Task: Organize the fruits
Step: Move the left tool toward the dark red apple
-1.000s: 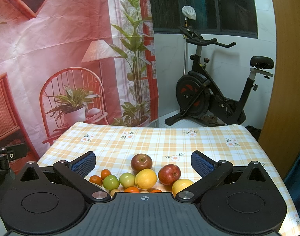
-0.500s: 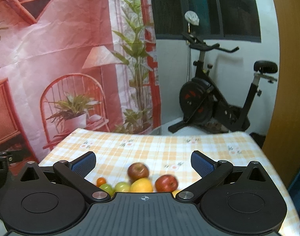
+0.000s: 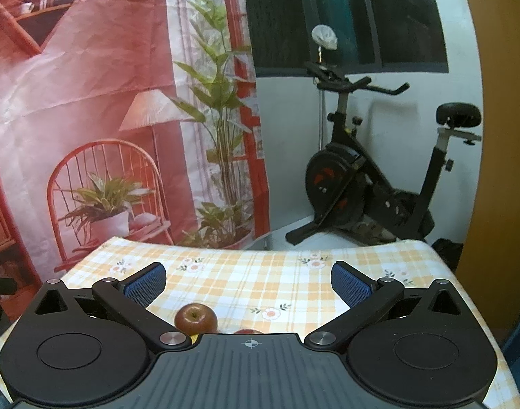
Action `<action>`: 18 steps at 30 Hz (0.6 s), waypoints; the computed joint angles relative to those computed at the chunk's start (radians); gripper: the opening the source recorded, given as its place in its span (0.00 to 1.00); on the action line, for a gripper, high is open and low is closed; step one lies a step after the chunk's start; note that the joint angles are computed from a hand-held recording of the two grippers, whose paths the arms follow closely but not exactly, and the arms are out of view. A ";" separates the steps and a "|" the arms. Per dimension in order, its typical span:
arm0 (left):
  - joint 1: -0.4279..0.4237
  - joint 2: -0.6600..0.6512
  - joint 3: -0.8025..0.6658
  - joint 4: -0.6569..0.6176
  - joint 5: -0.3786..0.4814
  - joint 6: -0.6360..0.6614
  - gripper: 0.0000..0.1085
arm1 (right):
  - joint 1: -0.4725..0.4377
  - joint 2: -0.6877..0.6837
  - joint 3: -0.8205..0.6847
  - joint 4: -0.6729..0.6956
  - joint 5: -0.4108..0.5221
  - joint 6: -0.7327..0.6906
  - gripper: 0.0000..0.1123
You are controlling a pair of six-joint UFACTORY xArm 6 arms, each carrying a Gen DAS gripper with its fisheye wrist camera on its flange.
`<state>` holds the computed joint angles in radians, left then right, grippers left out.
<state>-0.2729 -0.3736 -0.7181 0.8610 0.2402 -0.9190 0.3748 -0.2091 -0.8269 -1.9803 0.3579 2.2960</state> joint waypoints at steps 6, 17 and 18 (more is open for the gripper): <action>0.005 0.087 -0.044 -0.008 -0.029 -0.021 0.83 | -0.066 0.078 -0.055 -0.179 -0.089 0.156 0.92; 0.004 0.227 -0.162 0.223 -0.124 -0.237 0.81 | -0.114 0.217 -0.174 -0.601 -0.213 0.565 0.92; -0.001 0.243 -0.176 0.204 -0.115 -0.212 0.81 | -0.113 0.231 -0.189 -0.611 -0.225 0.567 0.92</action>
<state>-0.2736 -0.1303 -0.8944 1.0655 0.1249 -1.1310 0.2613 0.0222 -1.0162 -2.5913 0.1330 2.8628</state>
